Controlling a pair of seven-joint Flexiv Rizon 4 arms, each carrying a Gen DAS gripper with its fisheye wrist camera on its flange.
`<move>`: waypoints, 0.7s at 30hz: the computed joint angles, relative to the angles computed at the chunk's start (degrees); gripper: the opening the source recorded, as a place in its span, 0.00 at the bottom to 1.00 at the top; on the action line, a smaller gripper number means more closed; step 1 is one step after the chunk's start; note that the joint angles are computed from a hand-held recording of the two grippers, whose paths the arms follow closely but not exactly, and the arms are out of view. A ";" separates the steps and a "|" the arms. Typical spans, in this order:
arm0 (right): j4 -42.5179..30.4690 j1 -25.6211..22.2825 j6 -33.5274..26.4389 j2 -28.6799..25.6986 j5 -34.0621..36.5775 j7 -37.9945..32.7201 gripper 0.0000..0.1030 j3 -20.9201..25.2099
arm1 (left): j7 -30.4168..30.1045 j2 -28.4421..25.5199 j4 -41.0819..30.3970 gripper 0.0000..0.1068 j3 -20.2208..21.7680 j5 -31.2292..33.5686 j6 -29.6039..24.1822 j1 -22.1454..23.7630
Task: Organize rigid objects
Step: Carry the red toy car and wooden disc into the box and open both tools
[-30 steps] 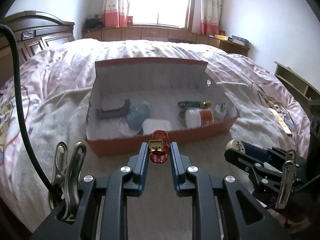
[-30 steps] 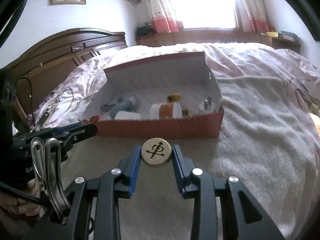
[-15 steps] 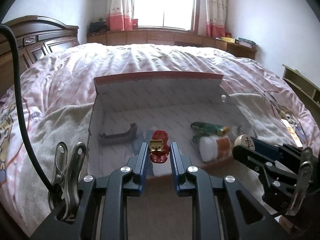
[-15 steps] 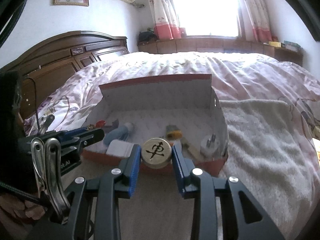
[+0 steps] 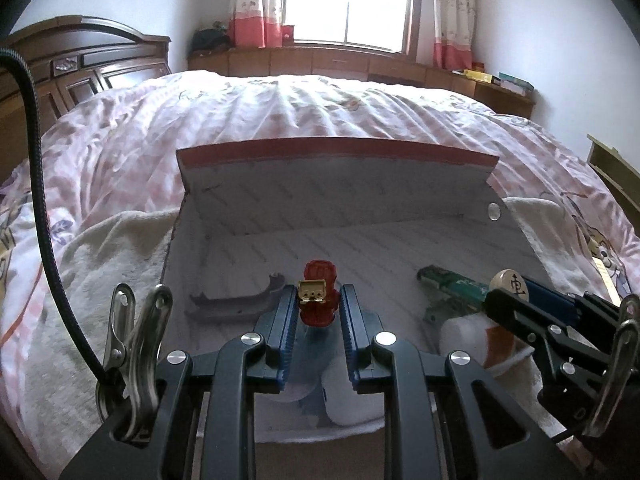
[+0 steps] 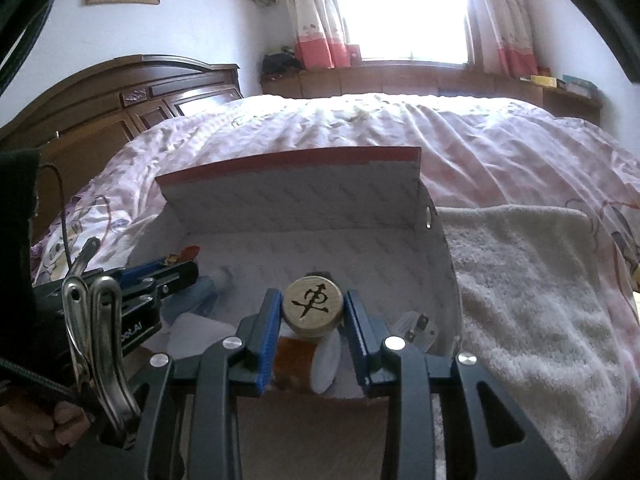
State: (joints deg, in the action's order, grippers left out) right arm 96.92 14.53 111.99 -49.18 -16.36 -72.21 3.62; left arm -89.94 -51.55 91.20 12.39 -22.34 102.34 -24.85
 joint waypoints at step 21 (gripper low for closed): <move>0.43 1.89 1.30 0.17 1.99 -0.94 0.55 -1.55 | -9.91 -0.01 -1.83 0.41 6.66 5.77 -6.99 -3.05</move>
